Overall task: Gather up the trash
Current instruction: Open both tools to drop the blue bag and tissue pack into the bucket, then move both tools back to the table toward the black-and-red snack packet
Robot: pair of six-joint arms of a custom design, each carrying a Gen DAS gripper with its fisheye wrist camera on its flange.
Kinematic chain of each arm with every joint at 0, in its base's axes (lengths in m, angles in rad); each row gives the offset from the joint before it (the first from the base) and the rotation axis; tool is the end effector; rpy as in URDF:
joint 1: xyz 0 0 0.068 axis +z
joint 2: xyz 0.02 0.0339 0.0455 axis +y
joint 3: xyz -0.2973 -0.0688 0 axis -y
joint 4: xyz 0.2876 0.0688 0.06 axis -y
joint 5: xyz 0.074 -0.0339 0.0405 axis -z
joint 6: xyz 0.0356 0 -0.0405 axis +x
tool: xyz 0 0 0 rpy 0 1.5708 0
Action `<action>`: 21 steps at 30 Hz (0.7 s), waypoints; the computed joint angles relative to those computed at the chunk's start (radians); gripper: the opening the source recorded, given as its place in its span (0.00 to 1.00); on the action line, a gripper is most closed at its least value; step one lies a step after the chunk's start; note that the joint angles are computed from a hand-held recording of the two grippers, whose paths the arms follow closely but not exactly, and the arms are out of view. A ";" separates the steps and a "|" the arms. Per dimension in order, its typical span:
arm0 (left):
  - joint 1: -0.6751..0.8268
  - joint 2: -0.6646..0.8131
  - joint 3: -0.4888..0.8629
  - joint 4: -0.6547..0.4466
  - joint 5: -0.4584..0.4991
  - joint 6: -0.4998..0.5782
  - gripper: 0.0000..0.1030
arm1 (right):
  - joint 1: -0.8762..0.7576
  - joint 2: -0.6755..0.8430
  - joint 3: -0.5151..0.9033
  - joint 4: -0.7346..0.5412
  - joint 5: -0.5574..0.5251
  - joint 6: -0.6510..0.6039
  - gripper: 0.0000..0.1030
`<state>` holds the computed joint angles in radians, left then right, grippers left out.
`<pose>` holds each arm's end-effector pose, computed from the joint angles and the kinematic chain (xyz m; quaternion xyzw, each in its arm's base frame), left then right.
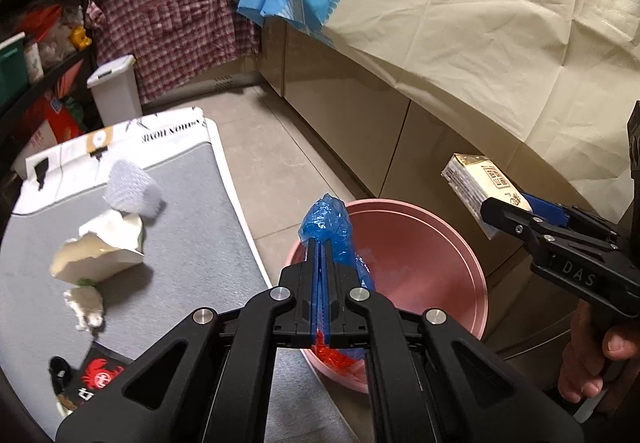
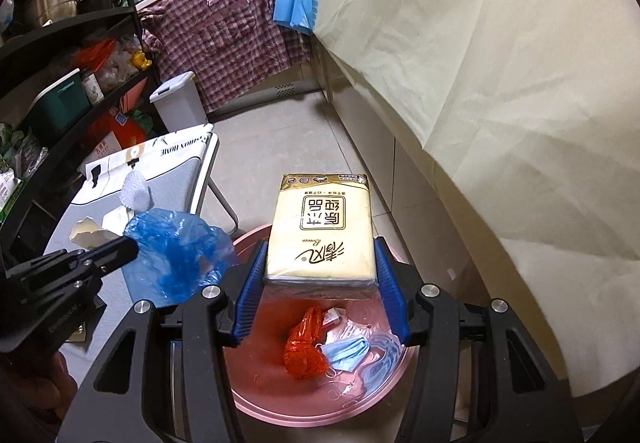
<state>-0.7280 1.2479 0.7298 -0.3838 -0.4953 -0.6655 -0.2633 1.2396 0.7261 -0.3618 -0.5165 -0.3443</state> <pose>0.2132 -0.1674 0.2225 -0.0518 0.9178 -0.0266 0.3927 0.2658 -0.0534 0.2250 -0.1238 0.9047 0.1305 0.3862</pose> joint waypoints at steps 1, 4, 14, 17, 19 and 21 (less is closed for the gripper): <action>0.004 0.009 0.000 0.008 0.005 -0.001 0.01 | 0.006 0.005 0.001 0.002 0.009 0.002 0.51; 0.029 0.023 -0.006 0.026 0.044 0.001 0.01 | 0.016 0.017 0.005 -0.004 0.018 -0.004 0.52; 0.069 0.004 -0.042 0.060 0.105 -0.006 0.23 | 0.028 0.025 0.002 0.016 0.044 0.010 0.57; 0.066 -0.014 -0.048 0.052 0.100 -0.013 0.23 | 0.030 0.023 -0.003 0.023 0.042 0.011 0.57; 0.065 -0.035 -0.053 0.039 0.095 -0.014 0.23 | 0.032 0.018 -0.009 0.030 0.045 0.009 0.57; 0.059 -0.063 -0.059 0.017 0.086 -0.015 0.23 | 0.033 0.012 -0.013 0.036 0.042 0.012 0.57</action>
